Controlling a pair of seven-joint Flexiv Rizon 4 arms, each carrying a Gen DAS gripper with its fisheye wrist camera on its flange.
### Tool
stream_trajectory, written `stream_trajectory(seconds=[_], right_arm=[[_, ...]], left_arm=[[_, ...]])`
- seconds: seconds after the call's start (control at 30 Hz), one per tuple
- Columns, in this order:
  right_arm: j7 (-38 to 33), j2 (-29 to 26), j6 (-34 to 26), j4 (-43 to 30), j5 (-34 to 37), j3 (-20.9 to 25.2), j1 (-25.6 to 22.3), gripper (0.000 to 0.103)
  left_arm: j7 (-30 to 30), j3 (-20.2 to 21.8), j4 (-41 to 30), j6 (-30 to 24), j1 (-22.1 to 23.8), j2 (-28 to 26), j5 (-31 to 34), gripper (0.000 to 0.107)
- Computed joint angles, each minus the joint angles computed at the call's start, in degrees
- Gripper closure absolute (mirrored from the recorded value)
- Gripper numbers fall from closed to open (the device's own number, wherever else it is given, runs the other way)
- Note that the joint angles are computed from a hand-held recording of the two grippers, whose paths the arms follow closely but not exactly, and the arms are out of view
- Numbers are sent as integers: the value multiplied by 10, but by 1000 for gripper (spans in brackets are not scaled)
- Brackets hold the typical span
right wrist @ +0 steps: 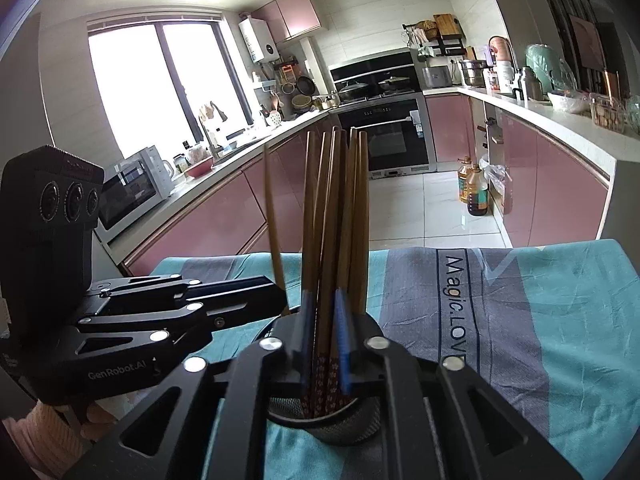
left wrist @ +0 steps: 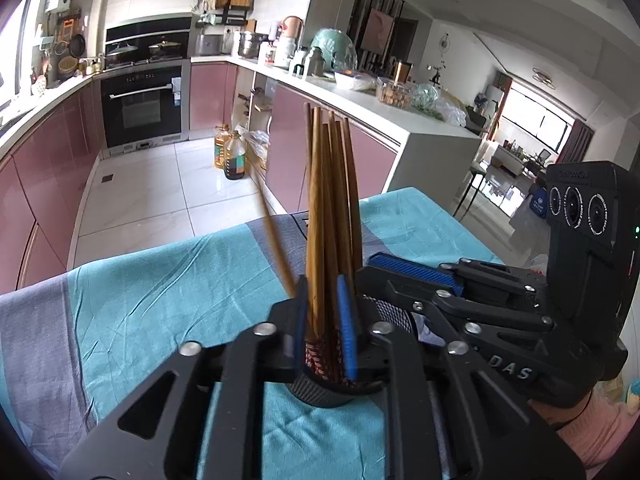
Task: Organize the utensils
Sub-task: 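Open both tools and pull them back from the mesh cup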
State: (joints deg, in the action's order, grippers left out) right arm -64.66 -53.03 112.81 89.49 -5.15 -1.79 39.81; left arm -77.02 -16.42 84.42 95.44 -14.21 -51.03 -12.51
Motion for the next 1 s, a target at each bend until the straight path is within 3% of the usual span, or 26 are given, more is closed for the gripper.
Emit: stream_trajectory(seconds=[0.13,0.2,0.33,0.37,0.47,0.57,1.0], right_arm=[[-14,12,14,24,24,-28,28,69],[-26,17,19,36,48,-54,54,54],[-57,22,32,60,104,-105,109,36],[-66,22,37,65,123,-119,126,27],[-89,20,46,74,162,-139,154,16],[-117,12,61,83,213,-172,198,7],[-228,-19,105,75,427,-260,330,7]], left_arm=[[-26,19,37,59,-9,12,2,71],[-44,46,61,94,-27,22,2,67],[-78,136,115,177,-94,38,-34,33],[-82,146,133,196,-103,43,-42,28],[-76,198,171,256,-156,47,-110,10],[-58,214,207,315,-187,51,-168,10],[-20,161,322,514,-199,69,-276,10]])
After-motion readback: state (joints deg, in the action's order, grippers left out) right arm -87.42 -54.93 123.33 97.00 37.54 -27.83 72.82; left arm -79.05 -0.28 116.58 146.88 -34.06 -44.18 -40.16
